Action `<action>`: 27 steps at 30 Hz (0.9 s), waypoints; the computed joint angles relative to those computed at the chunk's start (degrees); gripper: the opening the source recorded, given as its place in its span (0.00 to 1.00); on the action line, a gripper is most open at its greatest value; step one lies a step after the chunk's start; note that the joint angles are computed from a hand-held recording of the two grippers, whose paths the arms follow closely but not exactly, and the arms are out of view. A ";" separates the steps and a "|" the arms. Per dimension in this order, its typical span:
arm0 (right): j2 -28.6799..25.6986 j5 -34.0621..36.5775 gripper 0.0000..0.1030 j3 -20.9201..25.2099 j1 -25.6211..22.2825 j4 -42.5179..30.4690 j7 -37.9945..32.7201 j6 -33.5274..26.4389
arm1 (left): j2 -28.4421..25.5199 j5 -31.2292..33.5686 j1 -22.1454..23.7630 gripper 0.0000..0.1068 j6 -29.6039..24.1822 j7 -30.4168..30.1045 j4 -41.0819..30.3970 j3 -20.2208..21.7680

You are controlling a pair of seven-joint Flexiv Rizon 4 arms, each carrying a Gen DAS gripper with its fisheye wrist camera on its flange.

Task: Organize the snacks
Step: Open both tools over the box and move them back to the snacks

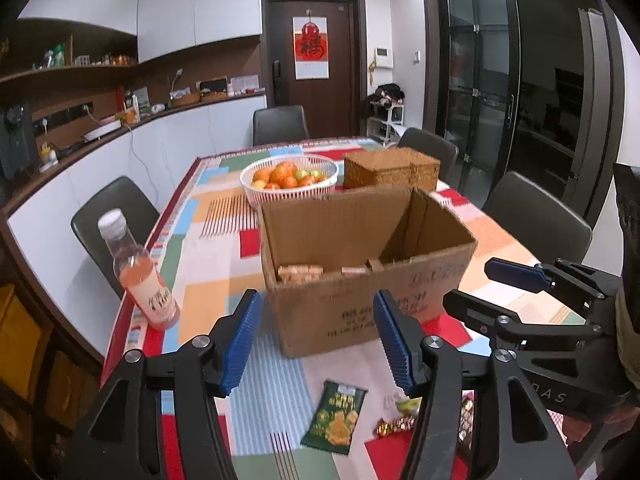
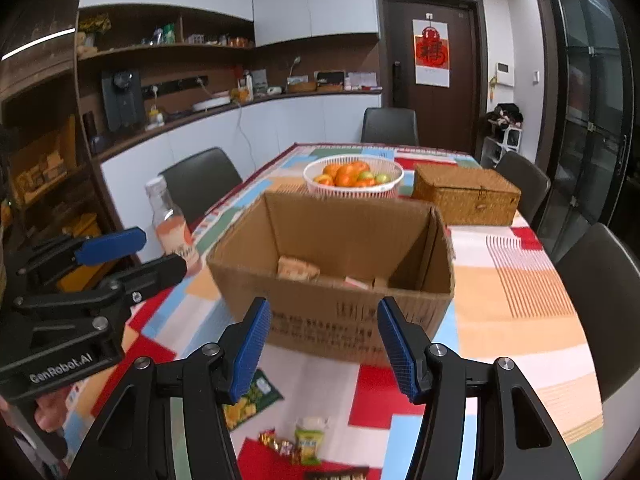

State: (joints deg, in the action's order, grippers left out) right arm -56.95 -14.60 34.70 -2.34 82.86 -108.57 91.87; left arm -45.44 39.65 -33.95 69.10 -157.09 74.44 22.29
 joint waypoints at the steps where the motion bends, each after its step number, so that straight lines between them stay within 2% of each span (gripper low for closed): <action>1: 0.06 0.07 0.55 -0.20 -0.01 0.38 0.06 -0.35 | -0.04 -0.23 0.17 0.54 0.13 0.12 0.46 -0.43; 9: 0.10 1.76 0.55 -1.93 0.47 2.34 -0.58 -3.72 | -1.07 -4.12 1.52 0.54 2.05 2.92 4.15 -3.03; 20: 0.07 6.21 0.55 -7.16 3.88 3.22 -1.53 -8.66 | -4.32 -12.32 2.29 0.54 3.62 9.10 7.12 -4.54; 27: 1.07 6.34 0.54 -8.45 5.15 5.82 -5.74 -9.21 | -5.33 -16.60 2.54 0.54 4.78 14.52 9.17 -5.24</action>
